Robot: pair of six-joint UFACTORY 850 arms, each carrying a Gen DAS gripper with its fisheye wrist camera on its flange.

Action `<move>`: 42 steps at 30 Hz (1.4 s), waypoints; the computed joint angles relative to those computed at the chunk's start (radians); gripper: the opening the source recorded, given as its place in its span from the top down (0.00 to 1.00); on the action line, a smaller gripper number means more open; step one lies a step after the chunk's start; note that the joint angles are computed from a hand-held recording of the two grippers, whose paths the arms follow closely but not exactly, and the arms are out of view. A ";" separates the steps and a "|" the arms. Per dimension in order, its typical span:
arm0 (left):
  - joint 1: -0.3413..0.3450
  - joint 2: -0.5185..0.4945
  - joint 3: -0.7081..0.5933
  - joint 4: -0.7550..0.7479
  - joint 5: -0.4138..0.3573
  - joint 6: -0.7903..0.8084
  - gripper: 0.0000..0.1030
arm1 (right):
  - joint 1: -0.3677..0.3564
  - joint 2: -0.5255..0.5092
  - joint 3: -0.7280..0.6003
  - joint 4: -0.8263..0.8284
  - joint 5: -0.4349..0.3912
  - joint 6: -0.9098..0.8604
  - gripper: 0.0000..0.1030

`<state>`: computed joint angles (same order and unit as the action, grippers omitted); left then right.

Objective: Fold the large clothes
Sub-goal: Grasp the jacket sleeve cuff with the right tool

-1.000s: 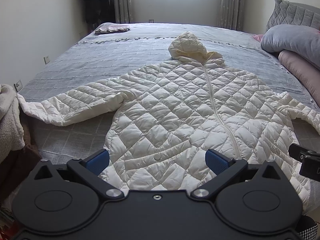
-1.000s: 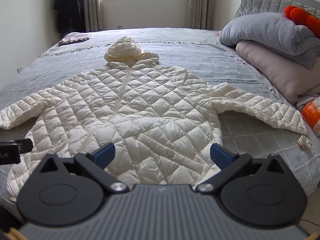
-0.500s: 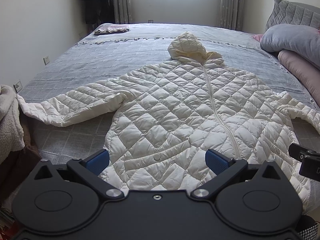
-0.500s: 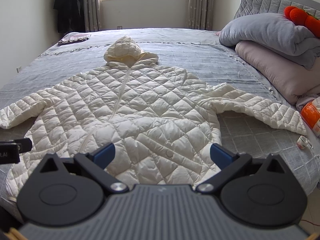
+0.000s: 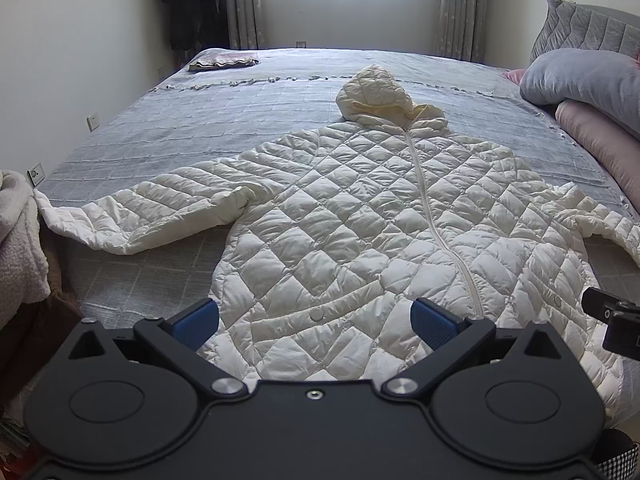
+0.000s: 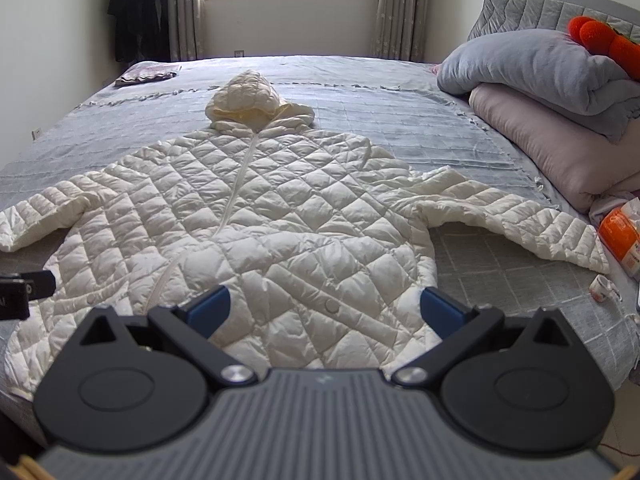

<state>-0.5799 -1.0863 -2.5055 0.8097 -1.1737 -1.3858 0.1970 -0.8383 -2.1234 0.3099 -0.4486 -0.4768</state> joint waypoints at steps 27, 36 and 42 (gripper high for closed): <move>0.104 0.490 0.996 0.129 0.794 -0.548 0.84 | -0.163 -0.133 -0.085 0.353 -0.298 -0.226 0.92; 0.083 0.473 0.946 -0.087 0.723 -0.186 0.66 | -0.139 -0.111 -0.034 0.056 -0.204 -0.103 0.71; 0.011 0.412 0.803 0.263 0.402 -0.315 0.15 | -0.122 -0.062 -0.003 0.199 -0.077 -0.245 0.37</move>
<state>-0.5694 -0.6748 -1.7029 1.0728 -0.7717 -1.7008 0.0746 -0.9000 -2.1268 0.5091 -0.5257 -0.7219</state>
